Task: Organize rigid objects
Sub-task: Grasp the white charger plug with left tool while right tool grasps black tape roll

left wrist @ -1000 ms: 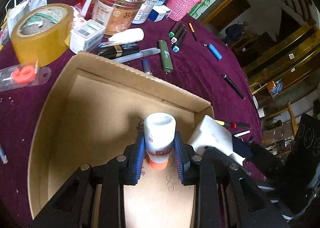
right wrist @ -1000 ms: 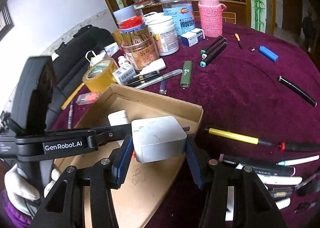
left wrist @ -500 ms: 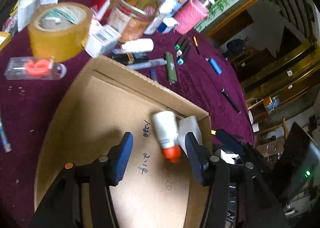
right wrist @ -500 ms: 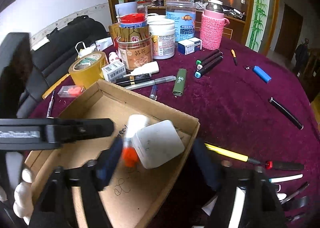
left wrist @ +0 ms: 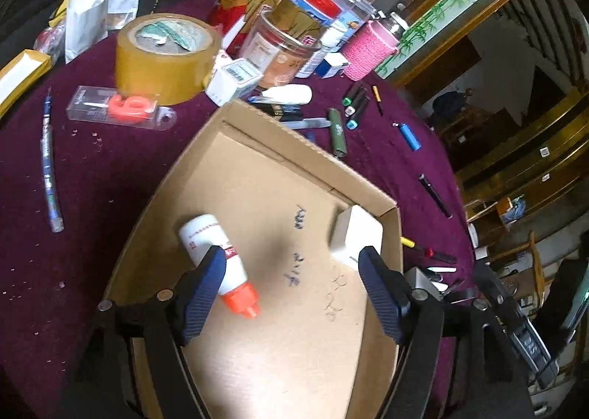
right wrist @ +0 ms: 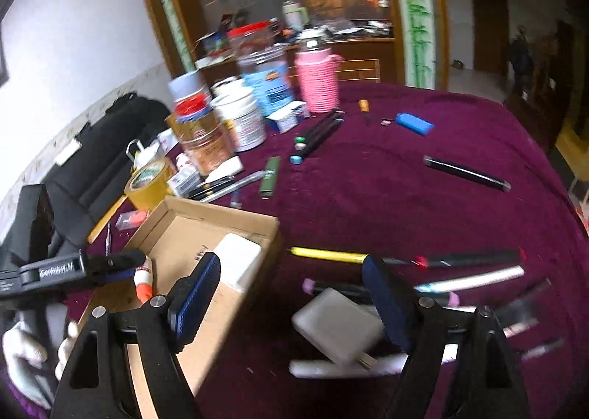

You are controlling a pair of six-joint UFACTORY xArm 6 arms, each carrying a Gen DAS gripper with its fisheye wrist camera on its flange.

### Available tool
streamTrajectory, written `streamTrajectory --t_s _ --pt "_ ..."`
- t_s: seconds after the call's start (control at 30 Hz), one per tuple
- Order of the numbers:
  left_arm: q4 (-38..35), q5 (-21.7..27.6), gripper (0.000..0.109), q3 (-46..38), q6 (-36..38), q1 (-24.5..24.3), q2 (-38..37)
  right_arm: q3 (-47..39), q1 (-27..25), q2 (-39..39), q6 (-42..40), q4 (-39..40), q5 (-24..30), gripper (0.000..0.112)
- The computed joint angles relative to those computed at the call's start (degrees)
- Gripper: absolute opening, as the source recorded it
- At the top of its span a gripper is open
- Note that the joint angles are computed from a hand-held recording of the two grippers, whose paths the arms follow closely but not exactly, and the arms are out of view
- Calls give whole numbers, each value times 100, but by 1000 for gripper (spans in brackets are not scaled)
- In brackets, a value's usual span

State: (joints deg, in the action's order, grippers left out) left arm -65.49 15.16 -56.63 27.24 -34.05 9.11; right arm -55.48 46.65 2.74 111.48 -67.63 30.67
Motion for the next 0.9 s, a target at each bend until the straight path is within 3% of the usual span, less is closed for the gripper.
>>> streamTrajectory --t_s 0.07,0.1,0.17,0.23,0.3,0.37,0.5,0.7,0.77,0.83,0.9 --pt "-615 308 73 -231 438 14 128 310 18 -284 197 -43 75 84" --pt "-1131 688 73 -470 812 57 288 491 14 -446 340 -92 74 84" --pt "-1456 924 73 -741 1010 49 495 809 4 -729 557 -128 71 84" --pt "-1290 458 73 -840 810 -170 497 1164 15 -1082 741 -154 143 84" --pt "-1389 318 73 -776 1052 -322 291 1520 68 -1463 922 -215 339 84" --pt "-843 28 74 -600 781 -576 44 1831 133 -1810 991 -176 655 85" --pt "1339 -557 80 -148 -599 -1130 -349 2443 -92 -2330 1391 -194 776 89" --pt "2911 -503 81 -120 -1551 -1563 -237 3029 -444 -2600 1924 -426 959 89" --pt "3646 -443 81 -311 -2233 -1622 69 3144 -484 -2618 1902 -397 1119 89" --pt "3663 -276 81 -560 -2384 -1632 343 3288 -483 -2653 1982 -410 1265 89" --pt "3775 -115 81 -866 -2627 -1641 657 3454 -673 -2768 2096 -458 1030 89"
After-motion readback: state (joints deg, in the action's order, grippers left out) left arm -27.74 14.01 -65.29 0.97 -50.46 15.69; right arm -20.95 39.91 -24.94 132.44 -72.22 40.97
